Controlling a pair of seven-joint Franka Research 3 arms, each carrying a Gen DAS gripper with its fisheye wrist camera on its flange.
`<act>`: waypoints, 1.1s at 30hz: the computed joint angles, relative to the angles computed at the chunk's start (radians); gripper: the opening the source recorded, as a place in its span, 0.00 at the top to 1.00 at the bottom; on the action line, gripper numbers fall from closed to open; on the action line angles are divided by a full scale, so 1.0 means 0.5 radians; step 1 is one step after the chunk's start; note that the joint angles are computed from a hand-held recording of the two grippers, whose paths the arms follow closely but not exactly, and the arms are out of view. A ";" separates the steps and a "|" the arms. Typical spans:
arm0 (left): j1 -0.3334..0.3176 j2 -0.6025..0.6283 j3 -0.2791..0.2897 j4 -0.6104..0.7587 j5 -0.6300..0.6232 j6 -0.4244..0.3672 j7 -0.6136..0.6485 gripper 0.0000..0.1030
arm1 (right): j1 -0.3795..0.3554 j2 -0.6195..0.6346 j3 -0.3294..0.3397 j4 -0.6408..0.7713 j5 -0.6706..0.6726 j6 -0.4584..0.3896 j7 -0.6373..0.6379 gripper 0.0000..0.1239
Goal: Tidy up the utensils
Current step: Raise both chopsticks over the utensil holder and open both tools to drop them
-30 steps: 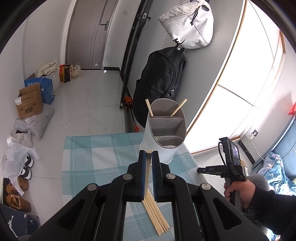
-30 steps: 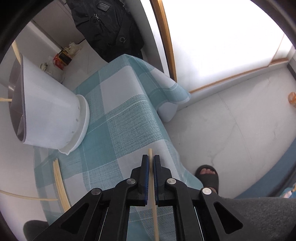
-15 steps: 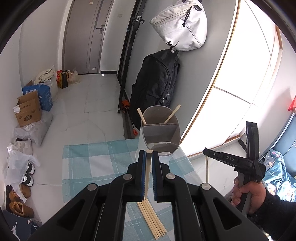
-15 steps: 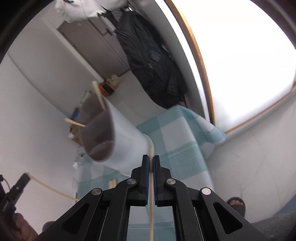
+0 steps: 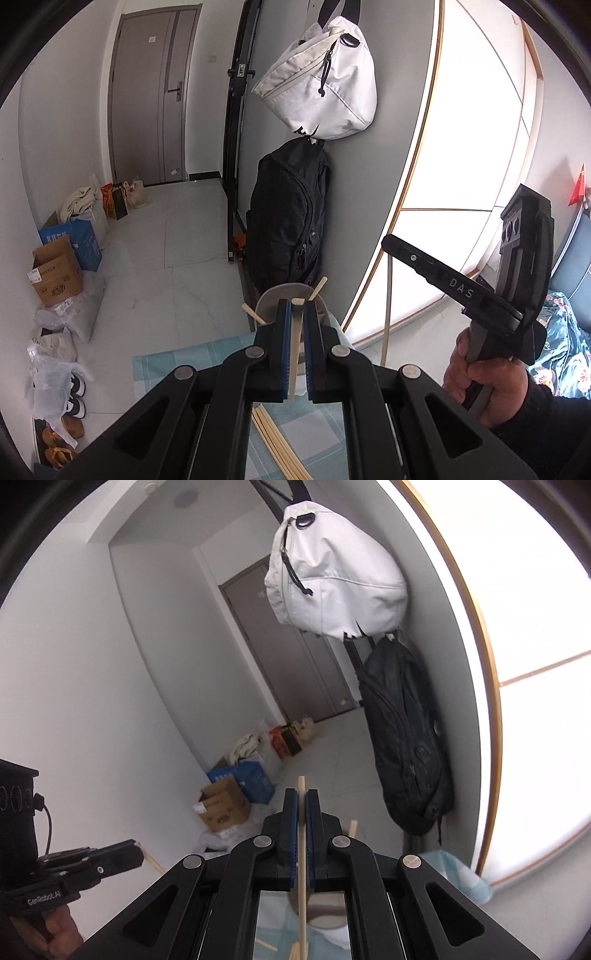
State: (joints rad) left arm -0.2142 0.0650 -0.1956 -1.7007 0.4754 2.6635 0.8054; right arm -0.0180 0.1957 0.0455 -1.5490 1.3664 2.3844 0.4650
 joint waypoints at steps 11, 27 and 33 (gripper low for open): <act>-0.029 0.271 0.053 0.453 0.053 -0.111 0.050 0.98 | 0.011 0.485 0.193 0.768 -0.098 0.166 0.014 0.97; 0.072 0.542 0.067 0.636 -0.294 -0.056 0.319 0.98 | 0.021 1.044 0.549 1.261 -0.461 0.563 0.156 0.97; 0.101 0.490 0.073 0.505 -0.392 -0.001 0.354 0.98 | -0.086 0.901 0.737 0.934 -0.132 0.770 -0.481 0.97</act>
